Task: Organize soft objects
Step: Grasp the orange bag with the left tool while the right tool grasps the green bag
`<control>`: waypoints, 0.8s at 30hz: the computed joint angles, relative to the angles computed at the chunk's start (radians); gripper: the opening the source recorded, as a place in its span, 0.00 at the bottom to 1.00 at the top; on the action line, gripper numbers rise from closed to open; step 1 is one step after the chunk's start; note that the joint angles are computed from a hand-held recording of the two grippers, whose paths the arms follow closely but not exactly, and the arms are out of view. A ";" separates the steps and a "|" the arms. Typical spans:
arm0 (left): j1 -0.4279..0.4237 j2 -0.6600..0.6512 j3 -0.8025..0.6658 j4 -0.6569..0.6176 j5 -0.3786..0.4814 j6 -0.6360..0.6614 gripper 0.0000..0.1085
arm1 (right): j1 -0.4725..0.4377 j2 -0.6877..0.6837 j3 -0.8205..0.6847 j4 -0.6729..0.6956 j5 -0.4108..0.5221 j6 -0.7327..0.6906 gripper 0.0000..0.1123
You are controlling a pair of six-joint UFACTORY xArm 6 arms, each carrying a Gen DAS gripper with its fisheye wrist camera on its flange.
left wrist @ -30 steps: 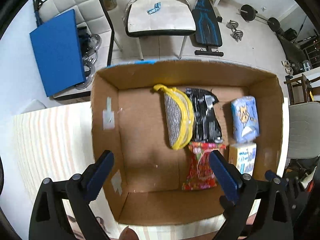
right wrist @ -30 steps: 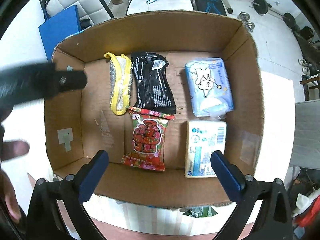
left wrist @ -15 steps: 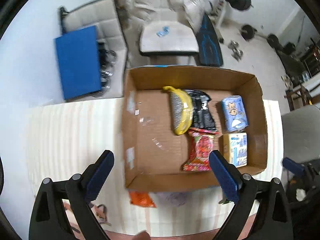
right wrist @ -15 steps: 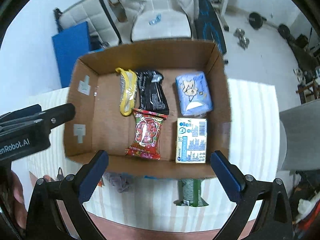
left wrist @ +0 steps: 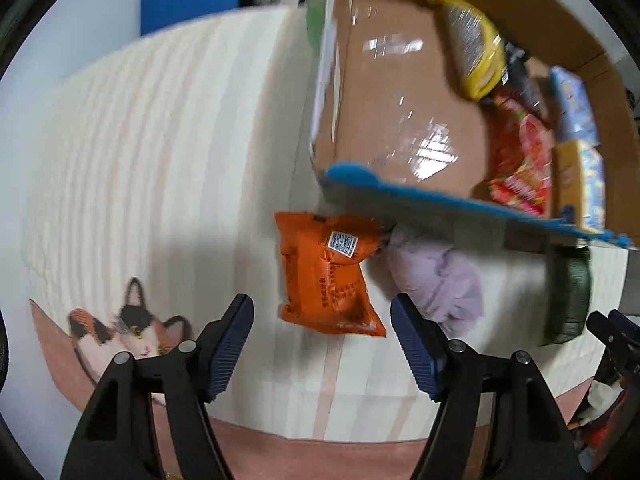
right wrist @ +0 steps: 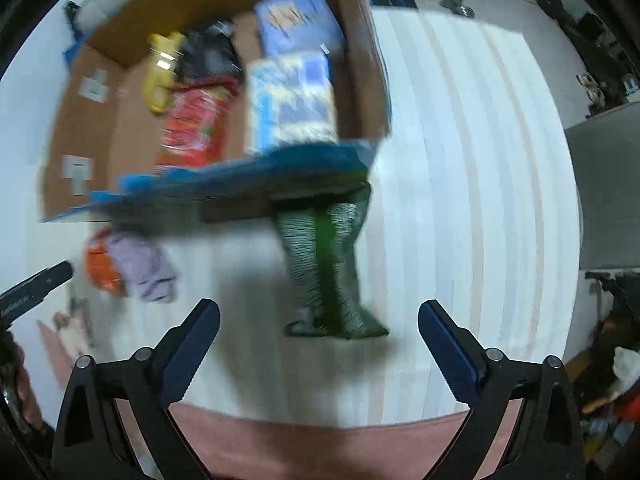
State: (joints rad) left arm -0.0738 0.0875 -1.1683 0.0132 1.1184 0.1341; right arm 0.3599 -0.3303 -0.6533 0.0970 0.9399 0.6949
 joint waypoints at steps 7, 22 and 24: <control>-0.015 0.094 -0.004 -0.002 -0.008 -0.010 0.63 | -0.003 0.100 0.019 0.062 -0.081 -0.039 0.72; -0.037 -0.064 0.188 -0.004 -0.036 -0.009 0.40 | 0.049 0.036 0.094 0.145 -0.048 -0.071 0.30; -0.046 -0.122 0.229 -0.012 -0.025 -0.002 0.40 | 0.068 -0.018 0.126 0.178 -0.051 -0.074 0.29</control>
State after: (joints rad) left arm -0.1200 -0.0342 -0.9396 0.0012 1.0933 0.1323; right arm 0.4284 -0.3484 -0.5274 0.2755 0.8892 0.6204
